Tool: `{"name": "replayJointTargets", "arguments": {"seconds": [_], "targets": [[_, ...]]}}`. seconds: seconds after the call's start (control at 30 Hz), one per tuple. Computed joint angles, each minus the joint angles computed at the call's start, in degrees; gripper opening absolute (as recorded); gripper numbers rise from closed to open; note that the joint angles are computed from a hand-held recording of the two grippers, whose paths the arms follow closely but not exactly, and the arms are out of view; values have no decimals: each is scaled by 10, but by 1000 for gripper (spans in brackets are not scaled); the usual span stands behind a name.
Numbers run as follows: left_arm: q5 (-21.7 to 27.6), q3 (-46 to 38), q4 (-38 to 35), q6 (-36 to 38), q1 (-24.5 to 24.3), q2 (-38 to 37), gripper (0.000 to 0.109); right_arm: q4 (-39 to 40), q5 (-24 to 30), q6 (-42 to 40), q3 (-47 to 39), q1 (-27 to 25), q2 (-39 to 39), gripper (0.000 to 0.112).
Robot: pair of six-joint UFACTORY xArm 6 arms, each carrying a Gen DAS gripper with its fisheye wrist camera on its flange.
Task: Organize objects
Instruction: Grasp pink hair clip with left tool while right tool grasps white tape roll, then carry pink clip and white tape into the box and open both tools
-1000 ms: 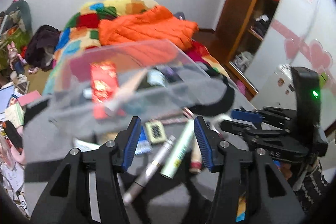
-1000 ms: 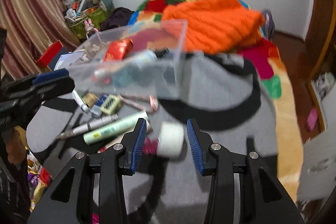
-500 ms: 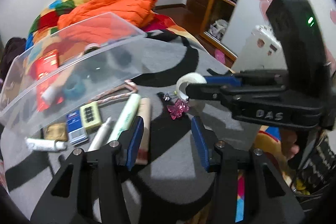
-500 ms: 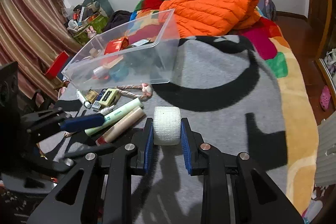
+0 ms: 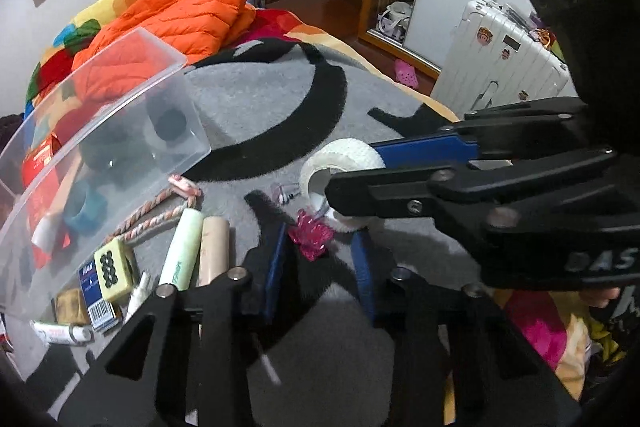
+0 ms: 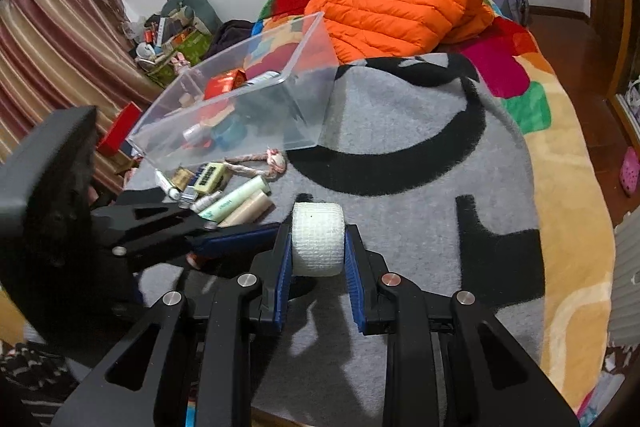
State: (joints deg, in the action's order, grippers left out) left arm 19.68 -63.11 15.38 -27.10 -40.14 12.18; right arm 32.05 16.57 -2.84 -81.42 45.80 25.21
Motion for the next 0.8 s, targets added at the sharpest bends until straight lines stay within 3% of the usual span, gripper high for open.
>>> {"name": "replayJointTargets", "arguments": {"seconds": [0.13, 0.23, 0.43, 0.5, 0.63, 0.7, 0.8], "targets": [[-11, 0, 33, -15, -1, 2, 8, -6, -1, -4, 1, 1, -5, 22], [-18, 9, 74, -51, 1, -4, 8, -35, -9, 22, 6, 1, -10, 22], [-35, 37, 82, -79, 14, -31, 8, -62, -21, 53, 17, -3, -21, 22], [-40, 48, 92, -97, 20, -45, 8, -143, -34, 123, 27, -7, -27, 22], [-63, 83, 86, -119, 36, -83, 8, -205, -40, 179, 37, -14, -38, 22], [-69, 101, 118, -157, 45, -108, 8, -269, -36, 231, 36, -19, -40, 22], [-79, 130, 151, -206, 62, -150, 8, -299, -34, 258, 34, -21, -39, 22]]}}
